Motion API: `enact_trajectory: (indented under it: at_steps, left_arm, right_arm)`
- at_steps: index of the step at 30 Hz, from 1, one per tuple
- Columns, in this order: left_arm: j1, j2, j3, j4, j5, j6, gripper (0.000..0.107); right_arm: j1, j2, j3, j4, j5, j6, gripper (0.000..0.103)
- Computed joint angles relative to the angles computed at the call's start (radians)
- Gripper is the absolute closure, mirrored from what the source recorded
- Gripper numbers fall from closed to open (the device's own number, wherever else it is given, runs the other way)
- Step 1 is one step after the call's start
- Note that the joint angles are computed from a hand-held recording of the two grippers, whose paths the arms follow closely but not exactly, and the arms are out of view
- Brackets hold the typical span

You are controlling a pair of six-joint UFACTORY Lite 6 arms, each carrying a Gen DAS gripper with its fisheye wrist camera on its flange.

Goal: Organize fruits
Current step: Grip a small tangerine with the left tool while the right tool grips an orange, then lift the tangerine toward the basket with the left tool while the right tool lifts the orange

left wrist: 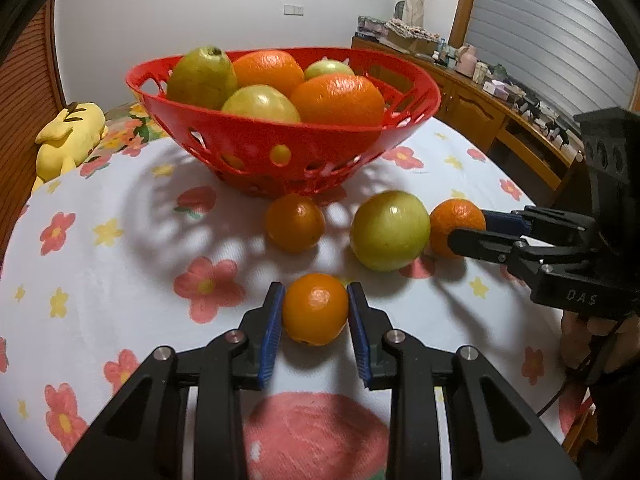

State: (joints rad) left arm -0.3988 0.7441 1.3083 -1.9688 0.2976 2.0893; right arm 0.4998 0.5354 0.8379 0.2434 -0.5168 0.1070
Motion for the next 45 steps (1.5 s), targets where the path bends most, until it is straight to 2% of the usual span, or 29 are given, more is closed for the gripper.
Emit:
enact_trajectory:
  at_steps: [6,15,21,27,38,45]
  left_arm:
    - [0.016,-0.095,-0.060,-0.036,0.025,0.036,0.078]
    - [0.039,-0.240,-0.129,-0.036,0.059,0.044,0.078]
    - [0.054,-0.312,-0.140,0.002,0.071,0.009,0.078]
    - [0.077,-0.337,-0.121,0.028,0.084,-0.013,0.078]
    - [0.073,-0.265,-0.011,0.077,0.074,-0.072,0.078]
    - [0.062,-0.157,0.126,0.194,0.051,-0.197,0.078]
  right_arm:
    - [0.018,-0.061,-0.036,0.054,-0.006,-0.051,0.061]
    - [0.096,-0.235,-0.092,0.267,0.000,-0.262,0.061]
    - [0.157,-0.323,-0.097,0.430,-0.015,-0.428,0.061]
    - [0.176,-0.367,-0.086,0.492,-0.025,-0.513,0.061]
    - [0.121,-0.336,-0.034,0.420,-0.017,-0.501,0.061]
    - [0.066,-0.243,0.055,0.359,0.014,-0.493,0.061]
